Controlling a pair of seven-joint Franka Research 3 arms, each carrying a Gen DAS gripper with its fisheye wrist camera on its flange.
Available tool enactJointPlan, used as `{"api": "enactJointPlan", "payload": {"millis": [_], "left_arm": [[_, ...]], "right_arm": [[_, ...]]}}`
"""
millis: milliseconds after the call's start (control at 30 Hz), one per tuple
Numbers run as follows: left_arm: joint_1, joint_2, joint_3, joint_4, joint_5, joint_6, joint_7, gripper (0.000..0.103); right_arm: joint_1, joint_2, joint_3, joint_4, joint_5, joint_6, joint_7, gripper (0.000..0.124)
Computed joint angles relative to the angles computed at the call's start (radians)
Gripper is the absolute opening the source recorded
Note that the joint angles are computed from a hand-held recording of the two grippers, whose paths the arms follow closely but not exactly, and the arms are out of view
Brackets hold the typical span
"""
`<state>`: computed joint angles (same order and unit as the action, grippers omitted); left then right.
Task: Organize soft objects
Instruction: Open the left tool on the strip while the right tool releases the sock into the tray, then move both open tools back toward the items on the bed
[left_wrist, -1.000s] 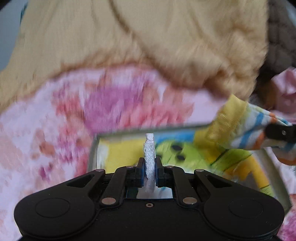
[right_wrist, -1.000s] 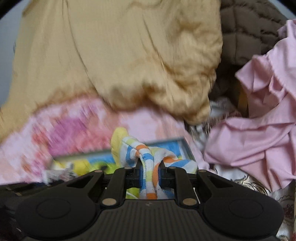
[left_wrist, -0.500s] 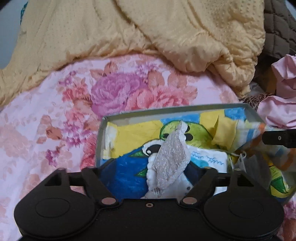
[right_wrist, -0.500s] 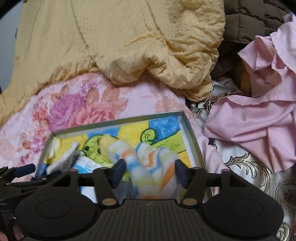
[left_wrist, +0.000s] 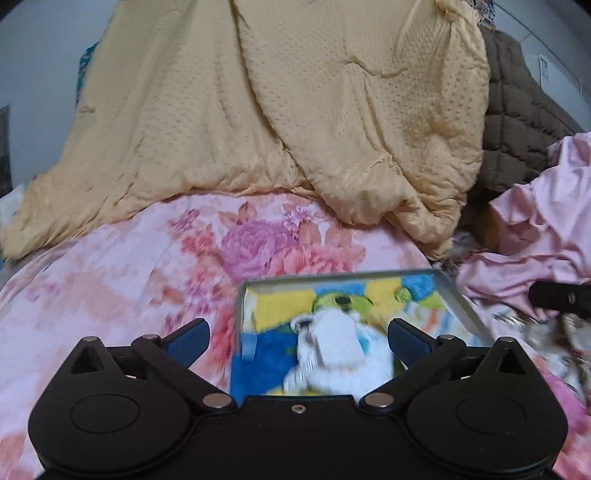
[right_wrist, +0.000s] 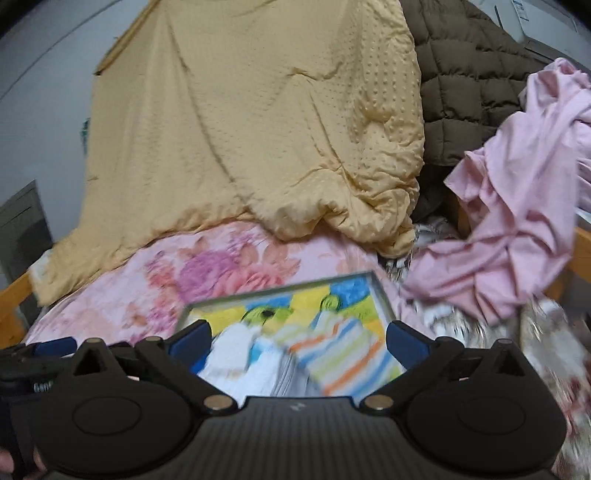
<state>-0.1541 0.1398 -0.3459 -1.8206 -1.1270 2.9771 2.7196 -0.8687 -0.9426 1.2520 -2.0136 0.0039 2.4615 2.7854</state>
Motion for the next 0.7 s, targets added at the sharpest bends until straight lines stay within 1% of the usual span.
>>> {"api": "enactJointPlan", "payload": {"millis": [33,100,167,233,367,433,500,567,600,667,700], "left_arm": [[0.013,-0.056,0.006,-0.058,-0.012,-0.036,-0.013,0.102],[0.006,-0.143,0.042,-0.148,-0.013,-0.097,-0.031,0.102],[-0.01,-0.237,0.074,-0.249,-0.004,-0.121,-0.047,0.102],[-0.035,-0.333,0.111,-0.351,-0.063,-0.122,-0.006,0.102],[-0.082,-0.521,0.17,-0.55,-0.083,-0.111,0.003,0.102],[-0.103,-0.604,0.196,-0.632,-0.066,-0.117,0.0,0.102],[-0.123,-0.683,0.21,-0.712,-0.046,-0.095,-0.002,0.102],[-0.138,-0.744,0.228,-0.776,-0.013,-0.094,-0.01,0.102],[-0.133,-0.765,0.23,-0.8,0.019,-0.1,-0.033,0.102],[-0.089,-0.8,0.22,-0.836,0.12,-0.153,-0.134,0.102],[-0.083,-0.812,0.23,-0.85,0.151,-0.172,-0.159,0.102]], "right_arm": [[0.037,-0.011,-0.008,-0.01,0.009,-0.003,0.012,0.103],[0.102,-0.024,-0.024,-0.022,0.013,-0.027,0.019,0.103],[0.15,-0.05,-0.032,-0.013,0.005,-0.078,0.029,0.103],[0.189,-0.077,-0.038,0.0,0.002,-0.13,0.038,0.103],[0.241,-0.136,-0.036,0.037,0.013,-0.239,0.047,0.103],[0.257,-0.168,-0.031,0.057,0.032,-0.293,0.05,0.103],[0.274,-0.197,-0.028,0.069,0.065,-0.335,0.055,0.103],[0.288,-0.222,-0.024,0.078,0.106,-0.373,0.065,0.103],[0.294,-0.233,-0.023,0.079,0.129,-0.388,0.072,0.103],[0.302,-0.253,-0.021,0.082,0.177,-0.415,0.096,0.103],[0.305,-0.26,-0.021,0.081,0.198,-0.42,0.102,0.103]]}}
